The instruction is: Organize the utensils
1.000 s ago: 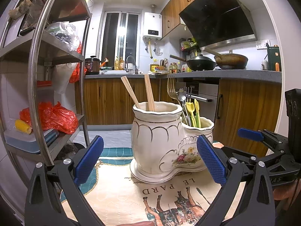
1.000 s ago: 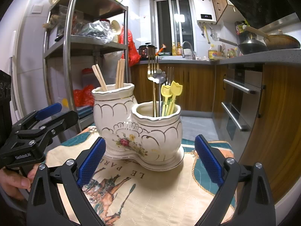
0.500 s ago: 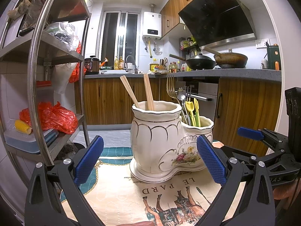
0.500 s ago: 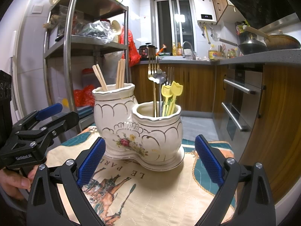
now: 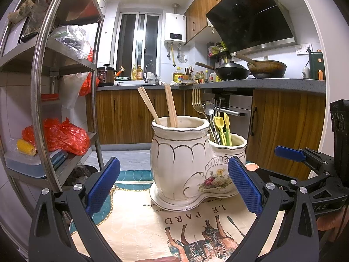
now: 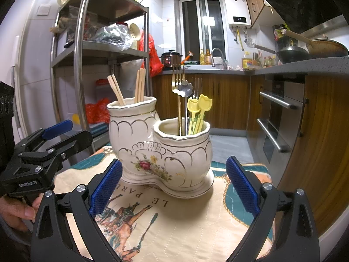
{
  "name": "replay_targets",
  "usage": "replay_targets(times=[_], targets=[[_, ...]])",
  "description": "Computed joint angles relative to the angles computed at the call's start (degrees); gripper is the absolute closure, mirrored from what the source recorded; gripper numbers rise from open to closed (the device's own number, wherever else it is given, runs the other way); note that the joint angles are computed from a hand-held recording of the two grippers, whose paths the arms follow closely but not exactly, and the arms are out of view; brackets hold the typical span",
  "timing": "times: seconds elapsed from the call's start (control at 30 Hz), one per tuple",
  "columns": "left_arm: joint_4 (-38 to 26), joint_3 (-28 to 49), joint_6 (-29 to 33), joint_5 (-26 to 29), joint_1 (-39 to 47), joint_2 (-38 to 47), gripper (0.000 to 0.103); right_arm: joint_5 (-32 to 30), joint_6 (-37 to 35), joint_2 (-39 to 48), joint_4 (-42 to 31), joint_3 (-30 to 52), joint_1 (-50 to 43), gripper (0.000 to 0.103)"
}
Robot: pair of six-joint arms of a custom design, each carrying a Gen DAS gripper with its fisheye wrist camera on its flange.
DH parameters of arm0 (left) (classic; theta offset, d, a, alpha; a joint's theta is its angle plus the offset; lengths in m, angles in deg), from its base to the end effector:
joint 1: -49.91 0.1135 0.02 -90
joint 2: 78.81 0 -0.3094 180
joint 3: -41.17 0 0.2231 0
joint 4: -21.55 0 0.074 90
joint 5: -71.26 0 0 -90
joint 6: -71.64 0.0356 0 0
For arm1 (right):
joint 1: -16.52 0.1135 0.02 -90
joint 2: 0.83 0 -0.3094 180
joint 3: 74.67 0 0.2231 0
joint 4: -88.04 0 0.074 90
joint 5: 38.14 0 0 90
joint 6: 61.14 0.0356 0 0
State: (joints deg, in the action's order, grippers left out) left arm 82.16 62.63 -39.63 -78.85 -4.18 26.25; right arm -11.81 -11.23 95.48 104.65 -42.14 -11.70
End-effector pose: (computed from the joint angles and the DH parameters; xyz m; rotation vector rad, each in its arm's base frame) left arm 0.1480 -0.1518 0.1547 -0.1402 1.7619 0.0880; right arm 0.2033 -0.0729 0.1550 -0.6519 1.8286 0.5538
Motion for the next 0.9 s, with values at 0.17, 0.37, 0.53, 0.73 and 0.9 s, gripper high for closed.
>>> replay_targets(times=[0.17,0.37,0.53,0.73,0.9], targets=[[-0.4,0.1,-0.1,0.0,0.0,-0.1,0.005,-0.1,-0.2,-0.1,-0.3,0.0,-0.1,0.008],[-0.3,0.2,0.0,0.0,0.0,-0.1,0.005,0.0,0.0,-0.1,0.1,-0.2,0.1,0.008],[-0.7,0.2,-0.3,0.3,0.1,0.1,0.005,0.0,0.1,-0.1,0.2,-0.2,0.1,0.008],[0.0,0.1,0.0,0.3,0.0,0.3,0.005,0.0,-0.1,-0.2,-0.1,-0.1,0.1,0.008],[1.1,-0.7,0.0,1.0,0.5,0.8,0.005,0.0,-0.3,-0.2,-0.5,-0.1,0.0,0.008]])
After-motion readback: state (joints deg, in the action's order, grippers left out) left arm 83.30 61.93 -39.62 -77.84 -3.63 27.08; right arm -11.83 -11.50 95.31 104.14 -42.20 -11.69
